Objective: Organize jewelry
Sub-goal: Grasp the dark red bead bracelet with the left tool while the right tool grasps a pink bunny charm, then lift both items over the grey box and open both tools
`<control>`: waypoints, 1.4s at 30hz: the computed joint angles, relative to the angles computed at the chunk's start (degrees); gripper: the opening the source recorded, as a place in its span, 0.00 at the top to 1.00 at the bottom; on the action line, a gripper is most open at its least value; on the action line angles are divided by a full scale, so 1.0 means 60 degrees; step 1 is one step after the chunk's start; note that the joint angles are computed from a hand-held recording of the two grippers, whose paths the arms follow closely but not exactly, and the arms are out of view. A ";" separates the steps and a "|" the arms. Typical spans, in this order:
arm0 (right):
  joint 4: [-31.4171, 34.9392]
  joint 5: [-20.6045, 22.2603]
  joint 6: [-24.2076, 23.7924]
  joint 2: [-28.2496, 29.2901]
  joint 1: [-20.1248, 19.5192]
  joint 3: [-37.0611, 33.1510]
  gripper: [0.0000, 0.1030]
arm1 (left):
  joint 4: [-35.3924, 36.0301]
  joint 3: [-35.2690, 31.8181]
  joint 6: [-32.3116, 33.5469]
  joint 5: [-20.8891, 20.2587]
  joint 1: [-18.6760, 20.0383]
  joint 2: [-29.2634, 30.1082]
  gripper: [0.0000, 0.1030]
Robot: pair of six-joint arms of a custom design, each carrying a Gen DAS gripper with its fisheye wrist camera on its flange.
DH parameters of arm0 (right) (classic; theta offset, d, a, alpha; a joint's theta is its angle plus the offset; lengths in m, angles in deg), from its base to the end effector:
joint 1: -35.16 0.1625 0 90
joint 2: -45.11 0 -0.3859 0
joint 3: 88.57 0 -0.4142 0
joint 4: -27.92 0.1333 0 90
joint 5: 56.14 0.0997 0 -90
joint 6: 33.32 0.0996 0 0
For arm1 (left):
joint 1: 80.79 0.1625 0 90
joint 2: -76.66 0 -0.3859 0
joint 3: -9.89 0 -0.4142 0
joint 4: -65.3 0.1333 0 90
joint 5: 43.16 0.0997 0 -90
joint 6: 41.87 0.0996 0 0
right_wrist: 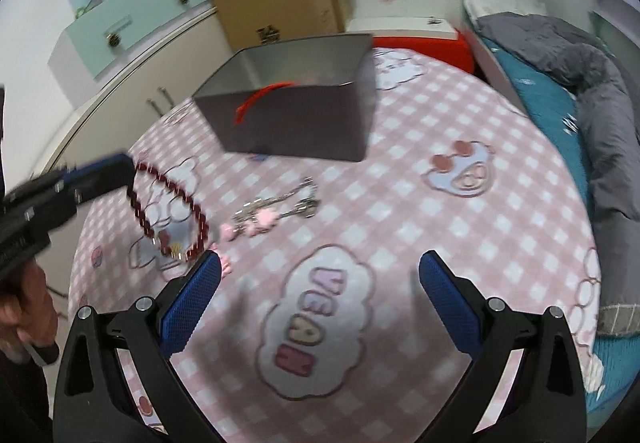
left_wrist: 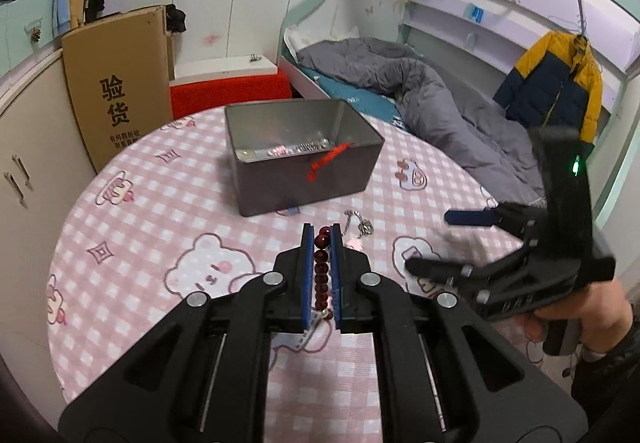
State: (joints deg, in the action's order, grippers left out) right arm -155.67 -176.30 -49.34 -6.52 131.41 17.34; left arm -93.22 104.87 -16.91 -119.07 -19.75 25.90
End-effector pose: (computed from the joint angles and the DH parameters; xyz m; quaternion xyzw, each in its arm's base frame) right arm 0.1495 -0.6004 0.1253 0.0897 -0.9091 0.3027 0.2718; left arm -0.1873 -0.6639 0.1255 0.4169 0.8765 -0.2129 0.1125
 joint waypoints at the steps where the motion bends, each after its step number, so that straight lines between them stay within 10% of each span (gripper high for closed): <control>1: 0.0084 0.0058 -0.0115 0.0059 0.0032 -0.0035 0.07 | -0.0055 0.0016 0.0002 -0.0002 0.0010 -0.0014 0.93; 7: 0.0453 0.0460 -0.0670 0.0538 0.0157 -0.0377 0.10 | -0.0202 0.0099 -0.0041 -0.0048 0.0075 -0.0205 0.93; 11: 0.0402 0.0229 -0.1408 0.1187 0.0304 -0.0840 0.29 | -0.0212 0.0073 -0.0154 0.0069 0.0168 -0.0196 0.93; 13: 0.0179 -0.0088 -0.1734 0.1443 0.0394 -0.1028 0.42 | -0.0230 0.0089 -0.0203 0.0107 0.0197 -0.0213 0.93; 16: 0.0384 -0.0235 -0.1928 0.1486 0.0477 -0.1130 0.86 | -0.0283 0.0121 -0.0249 0.0152 0.0216 -0.0235 0.93; 42: -0.1163 0.0851 -0.3134 -0.0176 0.1233 -0.1569 0.86 | -0.0628 -0.1701 0.0268 0.0007 -0.0346 0.0355 0.93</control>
State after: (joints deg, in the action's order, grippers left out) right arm -162.65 -171.20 -68.15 -7.58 138.81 7.93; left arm -96.99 94.66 -15.30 -119.03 -21.82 28.03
